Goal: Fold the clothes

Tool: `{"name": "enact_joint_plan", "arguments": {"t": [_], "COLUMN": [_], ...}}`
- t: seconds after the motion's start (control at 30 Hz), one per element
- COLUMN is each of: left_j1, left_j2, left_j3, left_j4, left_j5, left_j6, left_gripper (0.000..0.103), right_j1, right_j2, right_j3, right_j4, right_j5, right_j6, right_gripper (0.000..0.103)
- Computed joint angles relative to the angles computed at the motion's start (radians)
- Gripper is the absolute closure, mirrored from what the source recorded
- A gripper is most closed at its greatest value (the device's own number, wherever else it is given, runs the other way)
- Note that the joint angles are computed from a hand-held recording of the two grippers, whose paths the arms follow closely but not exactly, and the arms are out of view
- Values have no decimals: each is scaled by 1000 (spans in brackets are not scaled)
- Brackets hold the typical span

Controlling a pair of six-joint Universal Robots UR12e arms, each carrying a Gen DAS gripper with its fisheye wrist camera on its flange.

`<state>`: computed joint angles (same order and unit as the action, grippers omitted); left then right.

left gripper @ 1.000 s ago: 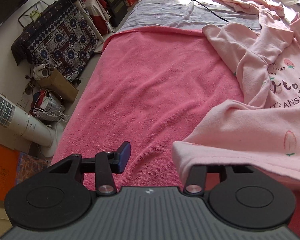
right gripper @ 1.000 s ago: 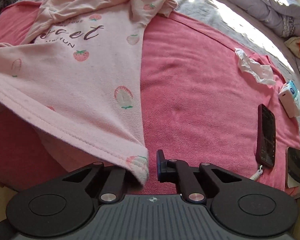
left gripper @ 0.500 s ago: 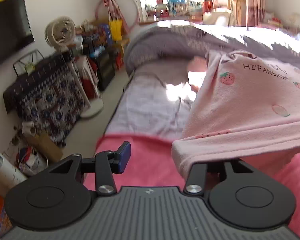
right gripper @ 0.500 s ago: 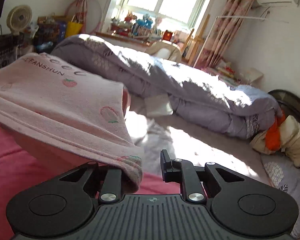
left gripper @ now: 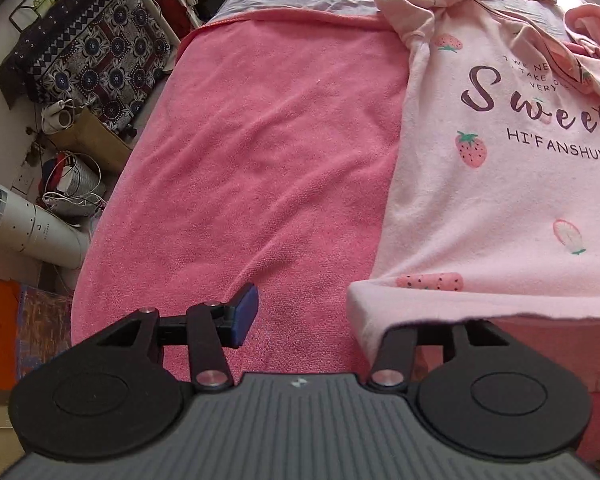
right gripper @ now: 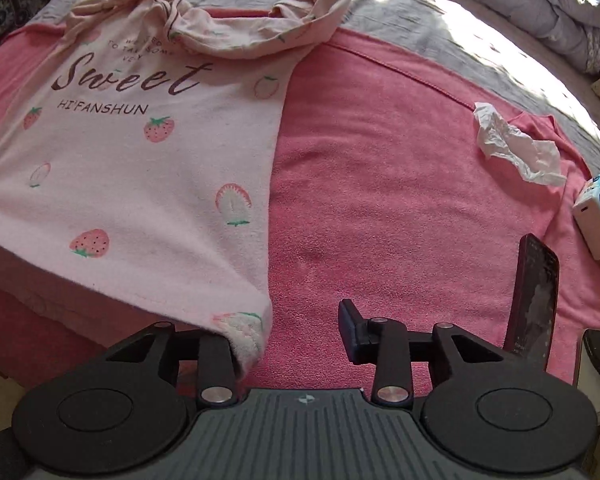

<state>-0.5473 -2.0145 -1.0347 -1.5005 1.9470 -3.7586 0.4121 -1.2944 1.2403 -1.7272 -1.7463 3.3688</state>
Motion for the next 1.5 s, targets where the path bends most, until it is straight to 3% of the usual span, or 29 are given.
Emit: {"name": "enact_joint_plan", "arguments": {"t": [0.07,0.13,0.2,0.23,0.27,0.33,0.4,0.53,0.67,0.77,0.83,0.93,1.1,1.17,1.27,1.33,1.43,1.5], "left_j1": [23,50,45,38,30,21,24,6,-26,-51,-57,-64,-54,-55,-51,-39,-7,17], "left_j2": [-15,-47,-72,-88,-97,-87,-55,-8,5,16,17,46,72,73,82,85,82,72], "left_j3": [27,99,160,193,211,204,158,55,-19,-51,-50,-110,-153,-151,-165,-167,-145,-114], "left_j4": [41,140,304,388,430,438,332,91,-75,-60,-47,48,125,134,172,174,136,90], "left_j5": [-15,-13,92,154,201,239,179,76,24,64,93,122,60,52,46,15,-73,-129], "left_j6": [7,-6,61,122,175,240,207,131,89,94,127,200,264,296,359,358,266,190], "left_gripper": [45,45,45,43,35,28,28,27,28,28,27,22,21,21,21,21,21,19], "right_j1": [-4,-13,1,6,4,8,1,7,37,45,46,50,48,46,48,45,42,12], "right_j2": [34,55,91,110,122,104,76,-10,-44,-58,-72,-87,-102,-95,-93,-101,-104,-98], "right_j3": [-42,-39,-96,-132,-160,-116,-104,12,96,131,156,179,221,208,207,225,233,202], "right_j4": [-71,-240,-450,-555,-659,-743,-690,-362,-156,-97,-134,-185,-217,-182,-182,-211,-227,-162], "right_j5": [-60,-111,-240,-298,-316,-347,-320,-241,-190,-156,-139,-113,-11,38,56,59,28,97], "right_j6": [-73,-194,-243,-274,-313,-353,-344,-246,-166,-135,-140,-150,-127,-141,-172,-170,-169,-79], "right_gripper": [65,65,64,57,52,50,49,49,49,49,48,47,44,44,44,44,43,40]}}
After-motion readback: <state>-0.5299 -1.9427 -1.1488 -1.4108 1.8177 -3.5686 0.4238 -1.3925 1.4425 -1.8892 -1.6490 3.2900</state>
